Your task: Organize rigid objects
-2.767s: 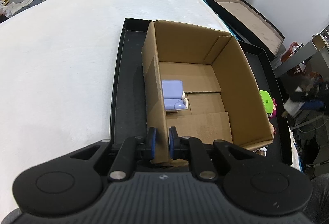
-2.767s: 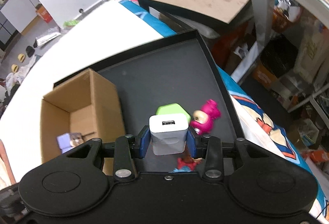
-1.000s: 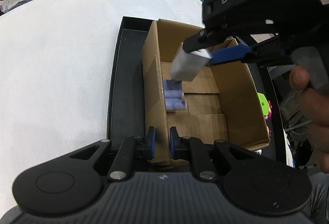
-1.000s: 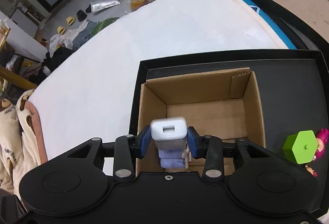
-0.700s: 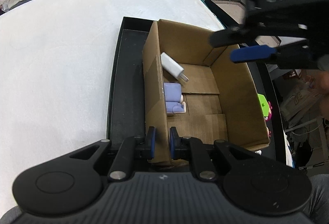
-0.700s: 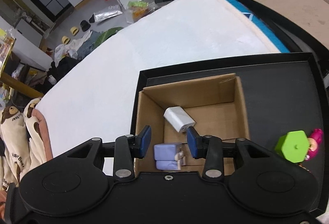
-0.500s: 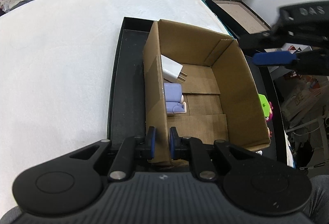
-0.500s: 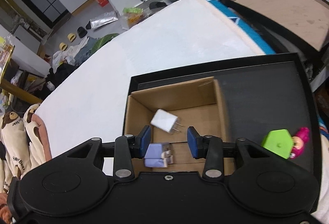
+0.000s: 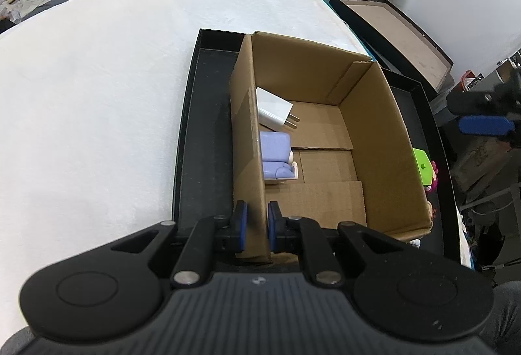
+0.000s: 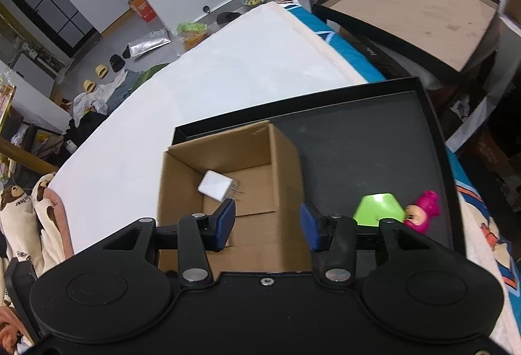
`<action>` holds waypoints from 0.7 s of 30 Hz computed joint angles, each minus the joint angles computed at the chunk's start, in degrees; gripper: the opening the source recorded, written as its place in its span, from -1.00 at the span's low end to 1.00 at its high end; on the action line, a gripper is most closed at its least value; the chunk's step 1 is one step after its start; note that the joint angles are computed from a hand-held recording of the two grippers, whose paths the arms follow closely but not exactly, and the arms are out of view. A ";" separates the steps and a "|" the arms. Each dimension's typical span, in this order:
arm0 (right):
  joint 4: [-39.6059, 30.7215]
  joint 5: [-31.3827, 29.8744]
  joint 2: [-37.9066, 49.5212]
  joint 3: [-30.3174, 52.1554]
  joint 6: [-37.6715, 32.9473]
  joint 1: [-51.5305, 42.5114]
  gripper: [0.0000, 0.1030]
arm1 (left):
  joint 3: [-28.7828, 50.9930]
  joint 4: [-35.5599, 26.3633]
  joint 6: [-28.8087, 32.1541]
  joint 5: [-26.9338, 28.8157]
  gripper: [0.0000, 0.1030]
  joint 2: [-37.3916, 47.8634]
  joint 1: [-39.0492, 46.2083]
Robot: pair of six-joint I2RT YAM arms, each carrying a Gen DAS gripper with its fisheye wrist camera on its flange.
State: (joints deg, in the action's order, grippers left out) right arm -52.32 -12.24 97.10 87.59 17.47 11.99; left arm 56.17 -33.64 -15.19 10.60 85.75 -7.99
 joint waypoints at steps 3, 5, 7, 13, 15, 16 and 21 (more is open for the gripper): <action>0.05 -0.61 -1.40 -1.55 -1.04 -1.89 -0.08 | 0.28 -0.20 -0.20 -0.77 -0.78 0.11 -0.46; 0.34 -1.17 -2.46 -2.90 -1.84 -3.43 -0.02 | 0.36 -0.23 -0.29 -1.13 -0.79 0.19 -0.63; 0.51 -1.72 -3.25 -4.06 -2.50 -4.92 -0.02 | 0.45 -0.34 -0.42 -1.51 -0.79 0.21 -0.86; 1.29 -2.91 -5.42 -8.13 -4.27 -9.45 0.00 | 0.61 -0.70 -0.96 -2.78 -0.80 0.09 -1.67; 1.56 -3.14 -5.99 -9.38 -4.73 -10.68 0.05 | 0.75 -0.92 -1.25 -3.27 -0.80 0.07 -2.00; 1.68 -3.15 -6.29 -10.05 -5.06 -11.29 0.07 | 0.84 -1.05 -1.30 -3.47 -0.80 0.08 -2.12; 2.05 -4.09 -7.24 -13.27 -6.91 -14.32 0.09 | 1.34 -1.64 -1.65 -4.70 -0.81 0.27 -2.90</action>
